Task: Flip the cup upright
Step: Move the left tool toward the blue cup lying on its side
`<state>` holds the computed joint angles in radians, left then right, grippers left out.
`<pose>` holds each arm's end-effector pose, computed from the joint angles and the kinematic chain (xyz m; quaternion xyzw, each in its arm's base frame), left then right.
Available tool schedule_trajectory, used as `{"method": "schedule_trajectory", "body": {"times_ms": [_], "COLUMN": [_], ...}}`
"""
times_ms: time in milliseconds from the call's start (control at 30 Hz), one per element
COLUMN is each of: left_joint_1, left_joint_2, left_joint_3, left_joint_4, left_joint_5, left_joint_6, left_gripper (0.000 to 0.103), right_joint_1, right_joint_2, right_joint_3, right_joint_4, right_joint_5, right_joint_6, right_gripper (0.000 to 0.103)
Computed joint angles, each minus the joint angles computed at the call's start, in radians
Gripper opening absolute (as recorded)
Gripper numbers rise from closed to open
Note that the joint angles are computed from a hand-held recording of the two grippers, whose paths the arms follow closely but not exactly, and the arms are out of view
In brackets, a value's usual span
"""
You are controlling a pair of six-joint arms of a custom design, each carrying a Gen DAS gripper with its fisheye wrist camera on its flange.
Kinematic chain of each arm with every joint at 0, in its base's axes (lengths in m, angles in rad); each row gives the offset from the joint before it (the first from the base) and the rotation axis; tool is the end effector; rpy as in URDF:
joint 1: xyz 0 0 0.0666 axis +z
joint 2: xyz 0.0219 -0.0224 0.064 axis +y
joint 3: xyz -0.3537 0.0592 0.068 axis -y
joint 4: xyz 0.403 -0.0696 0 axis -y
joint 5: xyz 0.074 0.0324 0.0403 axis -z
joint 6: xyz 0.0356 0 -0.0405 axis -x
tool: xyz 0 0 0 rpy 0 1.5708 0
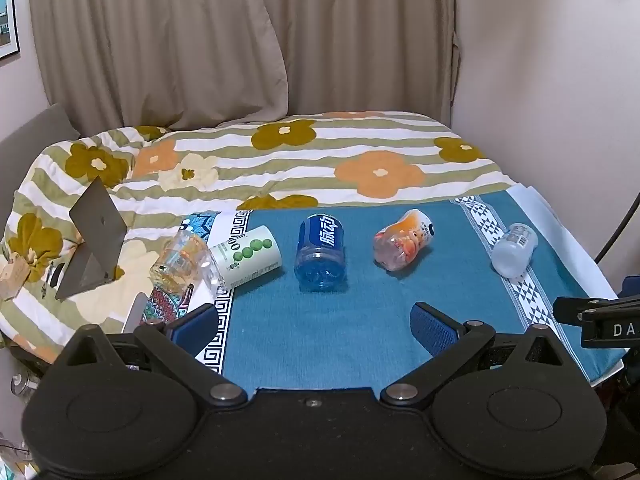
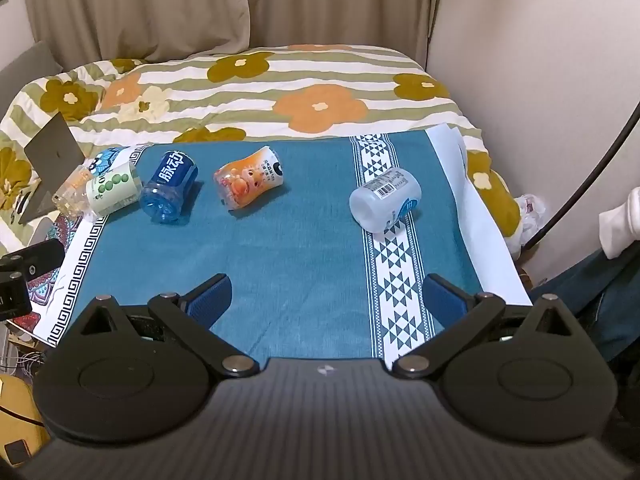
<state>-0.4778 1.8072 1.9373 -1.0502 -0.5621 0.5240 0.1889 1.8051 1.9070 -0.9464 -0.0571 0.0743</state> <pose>0.5710 -0.2747 0.4279 -0.1097 0.9081 0.0831 0.3956 0.6319 0.1225 0.4178 -0.1327 0.9250 0.0470 0.3530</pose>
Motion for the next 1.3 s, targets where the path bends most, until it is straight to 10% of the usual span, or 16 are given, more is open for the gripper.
{"method": "schedule_trajectory", "body": {"times_ms": [1300], "left_joint_1": [0.015], "left_joint_2": [-0.012], "left_joint_3": [-0.031], "left_joint_4": [0.020], "left_joint_5": [0.011], "left_joint_6": [-0.012], "left_gripper": [0.103], "right_joint_1": [0.010], "right_joint_2": [0.039], "right_joint_3": [0.050], "right_joint_4": [-0.018], "right_joint_5": [-0.010], "right_joint_6": [-0.003], "right_gripper": [0.103]}}
